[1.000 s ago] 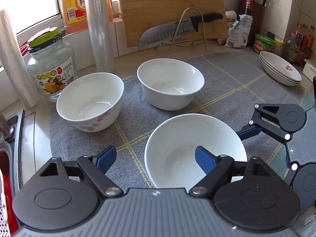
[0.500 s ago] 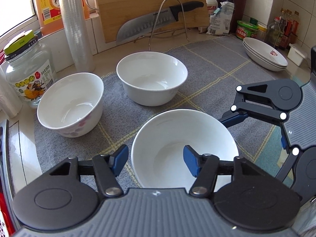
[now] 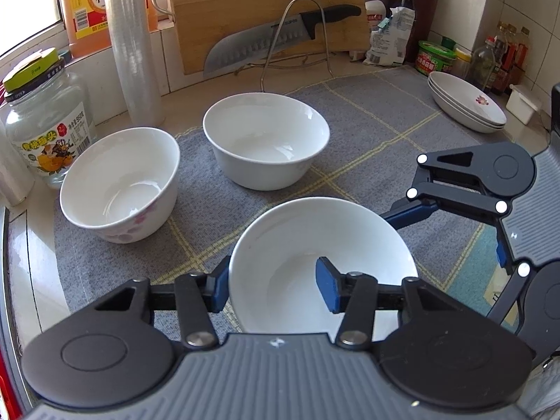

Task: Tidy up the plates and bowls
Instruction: 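Lift the white bowl with the left tool and carry it toward the plate stack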

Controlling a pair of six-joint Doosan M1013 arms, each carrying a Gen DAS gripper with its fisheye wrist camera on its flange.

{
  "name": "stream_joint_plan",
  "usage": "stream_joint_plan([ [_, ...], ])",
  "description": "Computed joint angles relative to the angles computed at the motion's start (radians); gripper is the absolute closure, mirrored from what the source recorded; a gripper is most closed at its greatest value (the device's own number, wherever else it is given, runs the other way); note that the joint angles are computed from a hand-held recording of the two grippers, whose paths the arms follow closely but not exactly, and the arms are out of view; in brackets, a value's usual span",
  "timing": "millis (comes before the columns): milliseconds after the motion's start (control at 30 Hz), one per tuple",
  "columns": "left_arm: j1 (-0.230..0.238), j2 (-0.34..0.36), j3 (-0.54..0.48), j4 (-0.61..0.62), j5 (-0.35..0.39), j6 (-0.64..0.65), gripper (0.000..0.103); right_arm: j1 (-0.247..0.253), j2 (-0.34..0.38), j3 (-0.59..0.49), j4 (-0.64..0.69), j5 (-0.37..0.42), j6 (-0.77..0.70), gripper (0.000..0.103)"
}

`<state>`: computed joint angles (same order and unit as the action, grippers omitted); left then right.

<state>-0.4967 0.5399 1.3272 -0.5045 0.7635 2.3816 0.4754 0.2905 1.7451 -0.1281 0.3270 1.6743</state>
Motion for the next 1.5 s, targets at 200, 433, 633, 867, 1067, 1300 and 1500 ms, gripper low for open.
stream_joint_plan([
  [200,-0.004,-0.006,0.003,-0.001,-0.004,0.006,0.054,-0.001,-0.009,0.001,0.006,0.007,0.003,0.016],
  [433,-0.025,-0.015,0.006,0.006,-0.012,0.008,0.054,-0.011,-0.036,0.023,0.006,0.011,0.007,0.016],
  [633,-0.056,-0.009,-0.004,-0.003,-0.019,0.032,0.054,-0.025,-0.076,0.069,-0.064,0.002,0.103,0.016],
  [867,-0.100,0.016,-0.039,-0.049,0.008,0.090,0.054,-0.043,-0.139,0.137,-0.218,0.024,0.289,0.016],
  [1067,-0.135,0.046,-0.079,-0.079,0.037,0.129,0.054,-0.052,-0.184,0.183,-0.374,0.063,0.456,0.016],
  [1300,-0.164,0.074,-0.116,-0.092,0.060,0.153,0.054,-0.071,-0.210,0.213,-0.422,0.095,0.522,0.016],
  [1500,-0.175,0.096,-0.146,-0.082,0.083,0.139,0.054,-0.089,-0.211,0.220,-0.395,0.097,0.504,0.016],
])
